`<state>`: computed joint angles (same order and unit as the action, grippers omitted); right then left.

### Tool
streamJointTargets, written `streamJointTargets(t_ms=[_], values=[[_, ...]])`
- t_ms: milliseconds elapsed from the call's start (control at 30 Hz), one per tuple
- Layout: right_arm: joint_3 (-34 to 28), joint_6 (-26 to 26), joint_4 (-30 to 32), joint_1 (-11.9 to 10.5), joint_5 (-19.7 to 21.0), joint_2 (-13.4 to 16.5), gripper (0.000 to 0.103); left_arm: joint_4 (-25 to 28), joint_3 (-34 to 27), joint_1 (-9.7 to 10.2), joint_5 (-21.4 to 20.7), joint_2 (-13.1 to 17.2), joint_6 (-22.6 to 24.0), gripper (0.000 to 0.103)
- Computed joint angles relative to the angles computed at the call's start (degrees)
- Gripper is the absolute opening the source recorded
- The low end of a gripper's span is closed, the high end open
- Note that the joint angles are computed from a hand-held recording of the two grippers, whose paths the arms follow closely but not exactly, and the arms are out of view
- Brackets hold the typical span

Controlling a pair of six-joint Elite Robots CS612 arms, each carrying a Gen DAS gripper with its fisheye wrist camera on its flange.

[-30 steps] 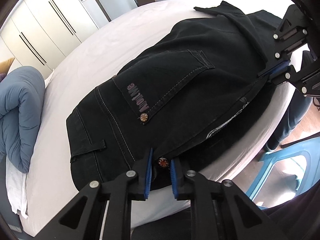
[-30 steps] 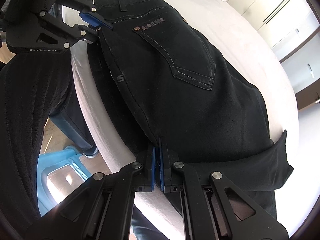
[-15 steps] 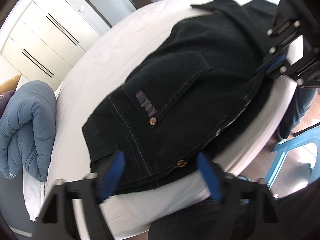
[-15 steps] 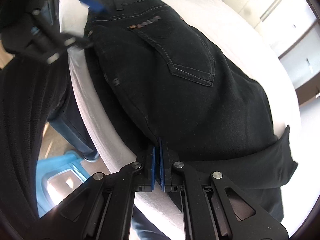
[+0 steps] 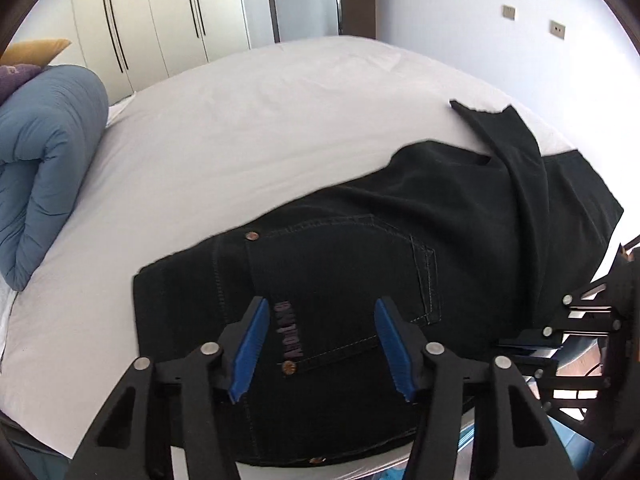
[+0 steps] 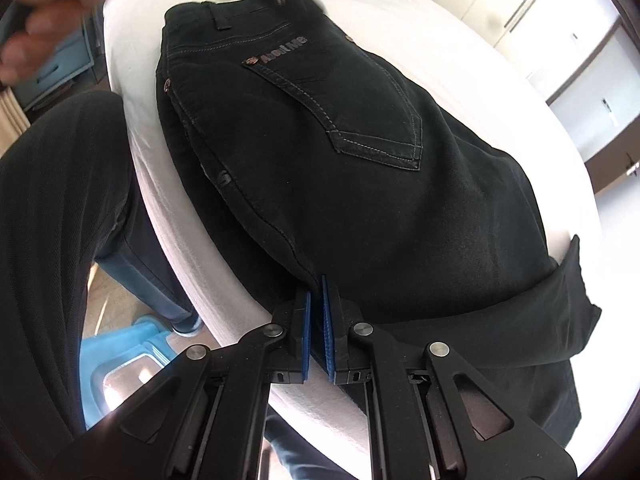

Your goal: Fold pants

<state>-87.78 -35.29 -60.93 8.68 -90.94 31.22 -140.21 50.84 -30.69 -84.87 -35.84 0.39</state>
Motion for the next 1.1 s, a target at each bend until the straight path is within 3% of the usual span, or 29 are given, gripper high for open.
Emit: streamJointTargets(t_ms=[100, 233, 367, 967, 1100], values=[[-0.92, -1.05, -0.60, -0.20, 0.66, 0.51, 0.008, 7.82, -2.43, -0.14, 0.10, 1.74, -0.77, 0.051], [-2.57, -2.87, -1.77, -0.20, 0.38, 1.51, 0.005, 5.02, 1.65, 0.09, 0.05, -0.28, -2.17, 0.051], [-3.66, -2.62, -2.26, -0.13, 0.14, 2.18, 0.005, 5.48, 3.90, 0.29, 1.58, -1.73, -2.48, 0.051], [-6.09, -6.95, -3.10, 0.71, -2.72, 3.73, 0.005, 6.08, 5.73, 1.09, 1.89, -2.84, 0.29, 0.052], [-6.40, -8.25, -3.60, 1.07, -3.91, 4.48, 0.005, 4.90, 6.69, 1.01, 2.99, -3.03, 0.39, 0.062]])
